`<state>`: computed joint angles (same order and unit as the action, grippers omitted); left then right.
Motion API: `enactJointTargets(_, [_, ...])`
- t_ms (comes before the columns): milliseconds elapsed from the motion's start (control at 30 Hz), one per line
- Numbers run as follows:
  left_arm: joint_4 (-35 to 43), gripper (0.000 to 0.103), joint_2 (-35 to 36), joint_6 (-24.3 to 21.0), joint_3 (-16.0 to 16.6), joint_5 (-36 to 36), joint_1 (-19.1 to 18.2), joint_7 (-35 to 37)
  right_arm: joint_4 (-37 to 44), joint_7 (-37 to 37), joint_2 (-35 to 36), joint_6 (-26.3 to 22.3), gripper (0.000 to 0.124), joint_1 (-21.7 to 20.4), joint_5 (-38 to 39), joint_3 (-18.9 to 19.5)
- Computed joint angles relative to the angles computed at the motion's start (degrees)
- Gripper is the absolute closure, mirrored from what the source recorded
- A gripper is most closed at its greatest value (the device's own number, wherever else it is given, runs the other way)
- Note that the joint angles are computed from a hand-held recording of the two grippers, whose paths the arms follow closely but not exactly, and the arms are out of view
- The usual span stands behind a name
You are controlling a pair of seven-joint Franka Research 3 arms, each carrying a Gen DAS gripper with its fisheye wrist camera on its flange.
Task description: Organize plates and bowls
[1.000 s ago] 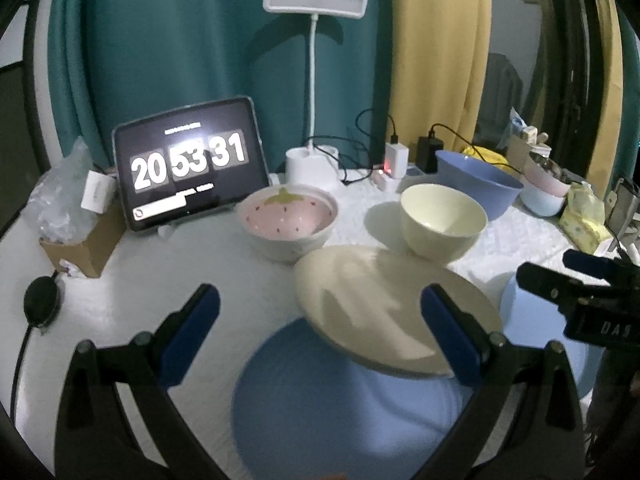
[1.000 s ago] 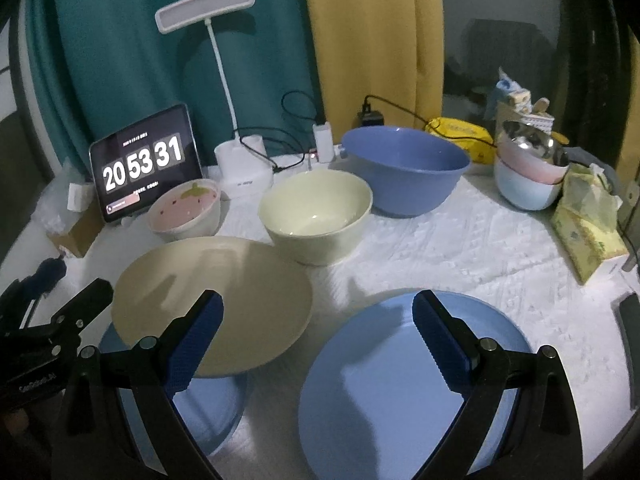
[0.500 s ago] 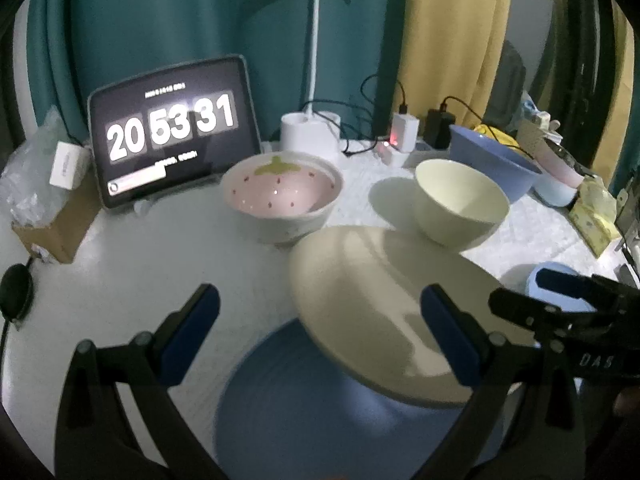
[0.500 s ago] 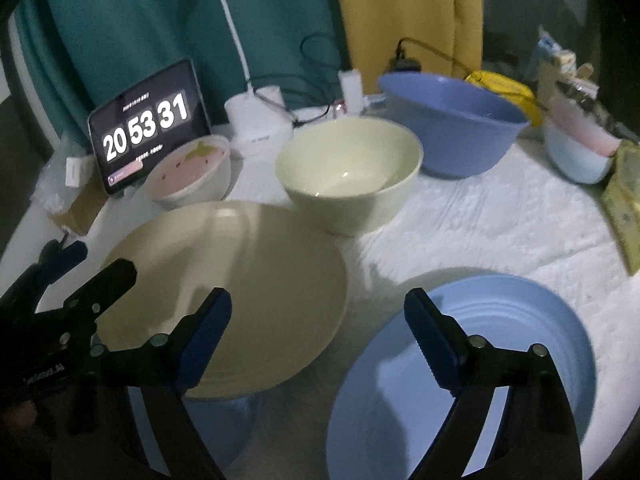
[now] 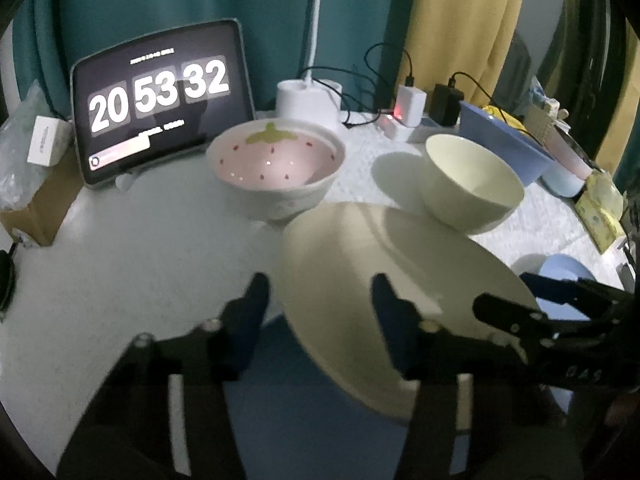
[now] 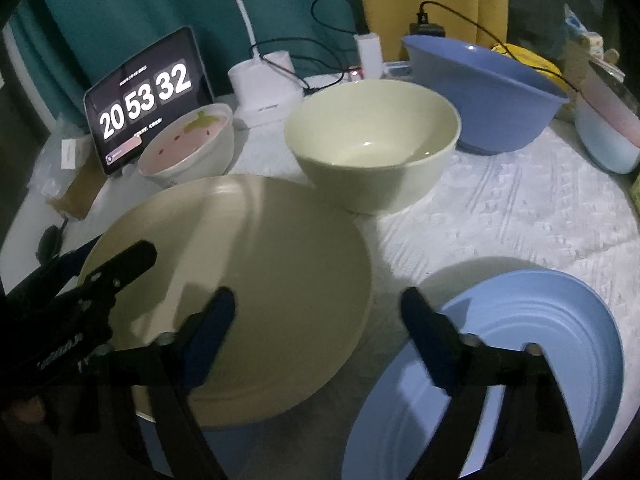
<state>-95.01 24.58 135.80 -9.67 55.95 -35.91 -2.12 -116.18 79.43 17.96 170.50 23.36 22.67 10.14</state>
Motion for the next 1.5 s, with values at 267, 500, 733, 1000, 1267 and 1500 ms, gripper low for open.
enactJointTargets(267, [0.1,0.057,-0.2,-1.8,-0.3,-0.4,-0.5,0.4,-1.5,1.7,-0.8,1.4,0.063,1.7,-2.1,-1.3])
enactJointTargets(500, [-1.0,0.057,-1.3,-2.5,-0.9,0.0,-1.0,-0.1,-3.5,2.9,-2.3,2.6,0.066,1.8,-2.7,-1.1])
enactJointTargets(733, [-1.3,0.057,-2.3,-3.9,-1.6,1.1,-1.7,-0.6,-6.6,1.6,-4.7,5.1,0.066,0.7,-0.8,0.4])
enactJointTargets(1000, [-0.2,0.057,-2.4,-5.9,-2.3,2.2,-2.9,-0.3,-10.5,-1.4,-7.7,7.6,0.066,-0.8,3.2,2.3])
enactJointTargets(1267, [2.0,0.057,-1.6,-7.9,-2.8,3.0,-4.8,0.6,-13.6,-8.7,-10.8,9.2,0.066,-3.3,12.4,5.3])
enactJointTargets(1500, [5.2,0.057,0.2,-9.5,-2.7,2.9,-6.6,2.3,-15.5,-19.1,-13.3,10.2,0.066,-3.4,24.8,6.0])
